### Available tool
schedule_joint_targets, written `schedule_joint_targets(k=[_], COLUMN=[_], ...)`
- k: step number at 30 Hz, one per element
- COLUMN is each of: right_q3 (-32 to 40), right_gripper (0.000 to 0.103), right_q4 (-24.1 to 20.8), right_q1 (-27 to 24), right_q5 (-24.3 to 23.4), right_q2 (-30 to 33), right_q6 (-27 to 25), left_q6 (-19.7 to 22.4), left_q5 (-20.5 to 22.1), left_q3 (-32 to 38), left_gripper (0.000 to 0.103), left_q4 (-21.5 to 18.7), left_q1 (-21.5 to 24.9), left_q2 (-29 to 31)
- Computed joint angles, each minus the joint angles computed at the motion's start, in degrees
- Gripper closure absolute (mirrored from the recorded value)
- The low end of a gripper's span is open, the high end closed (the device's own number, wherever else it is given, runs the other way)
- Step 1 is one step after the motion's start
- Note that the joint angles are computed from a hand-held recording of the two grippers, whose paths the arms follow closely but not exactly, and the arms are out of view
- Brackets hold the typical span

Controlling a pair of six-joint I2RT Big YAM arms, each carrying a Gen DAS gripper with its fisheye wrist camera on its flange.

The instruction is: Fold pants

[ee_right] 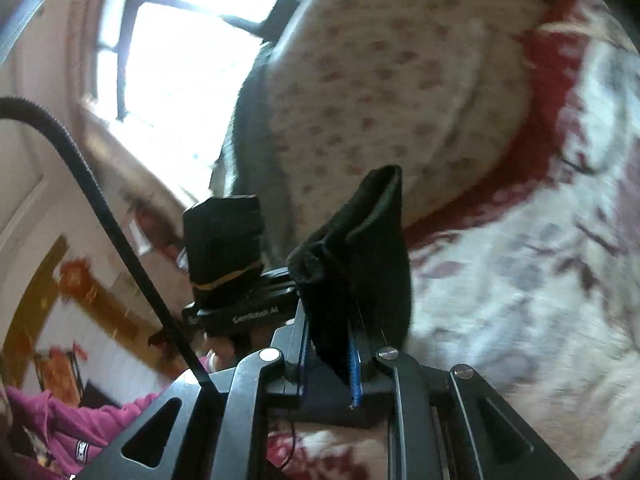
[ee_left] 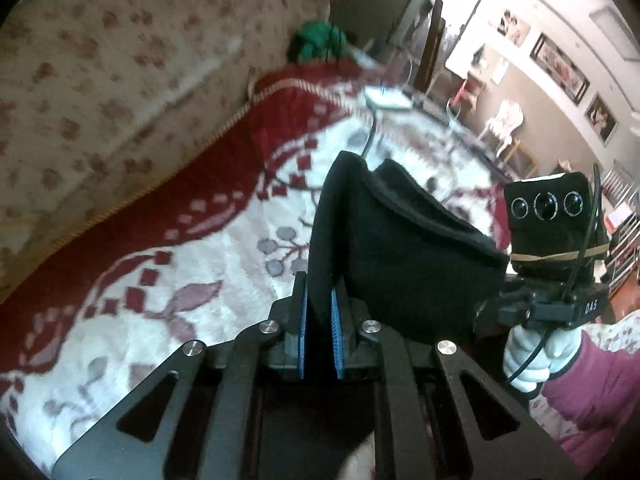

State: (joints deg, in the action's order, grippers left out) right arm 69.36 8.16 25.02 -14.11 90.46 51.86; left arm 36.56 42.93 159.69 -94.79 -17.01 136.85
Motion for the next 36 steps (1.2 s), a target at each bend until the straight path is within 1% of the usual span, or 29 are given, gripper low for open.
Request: schedule_joint_targets(k=[1,2,6,7,9,10,12,13,14,16,17,18,19,21,22,23,24,25,26,27,28,29,30,31,32,33,34,36], right_q3=[2.1,3.4,10.5,12.3,16.7,18.9,23.9,26.1,29.5,34.8,39.0,41.8,44.2,50.7,53.4,53.8,52.9,53.1,52.7,51.5,48.7,44.9,42.5,40.3,37.4,35.9,34.5,33.9], right_gripper=[0.088,0.088,0.088,0.088,0.088,0.088,0.088,0.088,0.088,0.088,0.088,0.088,0.088,0.087,0.087,0.085,0.082,0.075,0.072,0.072,0.072,0.071,0.069,0.066,0.061,0.059,0.058,0.058], right_q4=[-1.1,-1.9,-5.5,-6.5,-9.1,-10.4,-12.9,-14.0,-15.8,-19.6,-23.2,-26.0,-28.9,-34.0,-36.5,-36.1,-34.4,-34.5,-34.2,-33.4,-31.2,-28.5,-27.5,-26.9,-26.8,-27.2,-29.0,-32.6], right_q1=[0.7,1.3,3.9,4.5,5.7,6.4,7.5,7.9,8.5,9.1,9.7,10.0,10.3,10.7,10.9,11.0,11.1,10.9,10.6,10.4,10.1,9.7,9.5,9.3,8.8,8.2,7.7,7.5], right_q5=[-0.8,-1.6,-4.8,-5.7,-7.6,-8.6,-10.9,-11.9,-13.6,-15.3,-16.5,-16.9,-17.0,-18.9,-19.0,-18.3,-18.0,-18.8,-20.1,-20.1,-19.6,-18.6,-17.2,-15.5,-12.5,-10.8,-7.6,-2.4], right_q2=[0.6,1.0,4.5,5.7,8.8,10.5,14.7,16.5,19.5,23.9,27.3,29.5,31.6,37.2,39.3,39.8,39.2,39.0,38.3,37.3,35.2,32.1,30.1,28.2,25.5,24.1,22.7,21.6], right_q6=[-1.4,-2.4,-5.9,-6.5,-7.7,-8.0,-8.4,-8.5,-8.5,-8.8,-9.8,-10.7,-11.3,-10.2,-10.0,-9.1,-8.3,-8.0,-7.1,-6.6,-6.3,-6.4,-6.7,-7.3,-8.2,-9.0,-9.9,-10.8], left_q6=[-0.1,-0.3,-1.5,-1.8,-4.0,-4.6,-8.2,-9.4,-11.1,-15.1,-16.8,-17.7,-19.8,-22.1,-22.7,-23.3,-23.4,-23.0,-22.8,-22.6,-22.6,-22.7,-22.8,-23.0,-23.3,-23.7,-24.0,-23.9], left_q5=[0.6,1.3,3.5,4.0,3.7,3.6,2.6,2.2,1.7,0.2,0.2,0.2,-0.6,-0.3,-0.2,-0.7,-1.2,-1.5,-1.2,-0.7,-0.3,0.1,0.1,-0.3,-1.2,-1.9,-2.5,-2.1], left_q3=[-5.4,-8.6,-20.3,-22.5,-28.1,-29.5,-34.4,-36.1,-38.2,-42.9,-44.7,-46.0,-48.0,-50.5,-51.6,-52.5,-53.3,-54.5,-55.1,-56.0,-56.6,-57.0,-57.5,-58.2,-59.0,-59.6,-60.7,-61.7], left_gripper=[0.094,0.094,0.094,0.094,0.094,0.094,0.094,0.094,0.094,0.094,0.094,0.094,0.094,0.094,0.094,0.094,0.093,0.085,0.080,0.071,0.065,0.065,0.065,0.065,0.065,0.065,0.065,0.065], left_q4=[3.0,4.6,10.6,11.3,14.8,15.3,18.5,19.4,20.8,24.8,25.3,25.6,26.9,28.6,29.2,30.0,30.7,31.6,32.1,32.5,32.8,33.2,33.5,34.1,35.0,35.9,37.0,37.3], left_q1=[0.9,1.7,5.4,6.5,8.8,9.8,12.6,13.8,15.3,18.1,19.8,20.9,22.2,23.8,24.4,24.7,24.8,24.7,24.6,24.5,24.2,23.9,23.7,23.1,22.4,21.9,21.3,20.3], left_q2=[-3.4,-5.7,-13.4,-14.7,-17.7,-18.4,-20.3,-20.9,-21.6,-23.3,-23.6,-23.9,-24.4,-25.1,-25.6,-26.2,-26.9,-27.8,-28.4,-29.2,-29.8,-30.3,-30.9,-31.5,-32.2,-32.7,-33.4,-34.0])
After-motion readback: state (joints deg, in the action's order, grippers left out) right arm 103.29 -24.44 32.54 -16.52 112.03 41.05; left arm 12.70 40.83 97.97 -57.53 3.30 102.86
